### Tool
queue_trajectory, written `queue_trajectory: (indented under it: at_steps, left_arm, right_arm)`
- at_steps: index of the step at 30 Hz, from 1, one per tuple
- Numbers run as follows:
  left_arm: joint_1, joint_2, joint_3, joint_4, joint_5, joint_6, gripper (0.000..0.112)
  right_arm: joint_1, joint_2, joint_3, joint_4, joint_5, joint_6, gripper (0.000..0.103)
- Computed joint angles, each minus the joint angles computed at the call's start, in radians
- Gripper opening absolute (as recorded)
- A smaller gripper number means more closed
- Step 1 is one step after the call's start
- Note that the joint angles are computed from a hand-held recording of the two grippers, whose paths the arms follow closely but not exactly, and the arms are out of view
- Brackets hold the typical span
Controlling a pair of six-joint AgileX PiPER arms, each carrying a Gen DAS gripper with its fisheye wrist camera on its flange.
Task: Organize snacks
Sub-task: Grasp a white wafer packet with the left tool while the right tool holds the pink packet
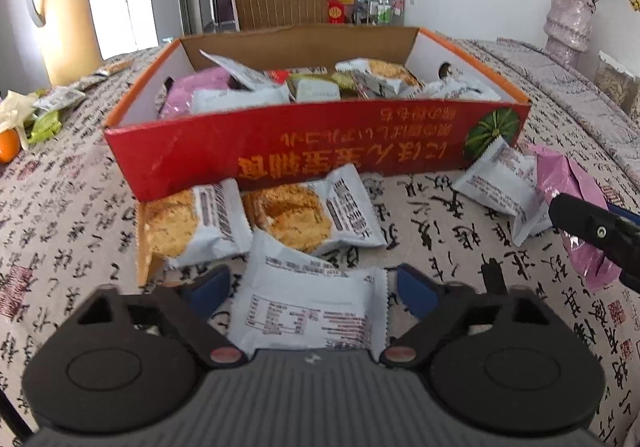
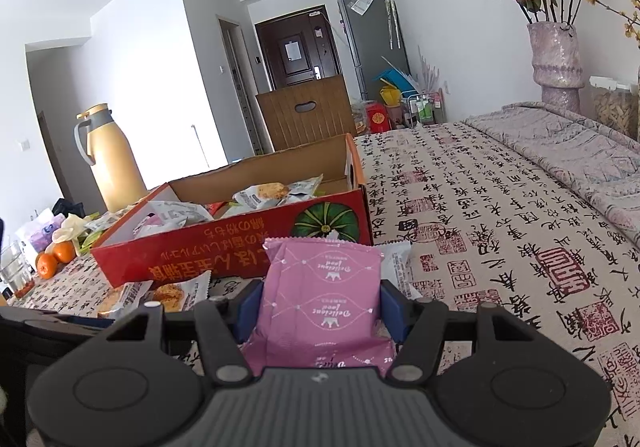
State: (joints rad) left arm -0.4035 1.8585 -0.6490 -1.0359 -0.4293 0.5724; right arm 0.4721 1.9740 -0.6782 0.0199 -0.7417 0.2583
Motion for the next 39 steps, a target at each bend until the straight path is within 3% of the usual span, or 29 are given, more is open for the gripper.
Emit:
queue_trajectory:
  at_steps: [5, 8, 10, 12, 23, 30, 39]
  left_arm:
    - [-0.006, -0.003, 0.008, 0.037, -0.011, -0.040, 0.072]
    - [-0.005, -0.008, 0.018, 0.065, -0.017, -0.065, 0.061]
    - [-0.006, -0.011, 0.023, 0.072, -0.022, -0.069, 0.046]
    - [-0.001, -0.016, 0.031, 0.098, -0.022, -0.089, 0.041]
    - [0.002, -0.046, 0.069, 0.140, -0.039, -0.141, 0.036]
    - [0.008, -0.089, 0.109, 0.217, -0.060, -0.200, 0.018]
    - [0.024, -0.148, 0.171, 0.310, -0.099, -0.281, 0.017]
  right_arm:
    - [0.001, 0.002, 0.000, -0.001, -0.003, 0.000, 0.060]
    - [0.003, 0.001, 0.001, 0.002, -0.003, -0.003, 0.060]
    - [0.007, 0.000, 0.003, 0.005, -0.003, -0.006, 0.060]
    - [0.010, -0.002, 0.007, 0.007, -0.005, -0.008, 0.060]
    - [0.029, -0.020, 0.026, 0.028, -0.010, -0.030, 0.060]
    - [0.046, -0.031, 0.028, 0.047, -0.004, -0.049, 0.060]
    - [0.072, -0.046, 0.026, 0.085, 0.012, -0.086, 0.060]
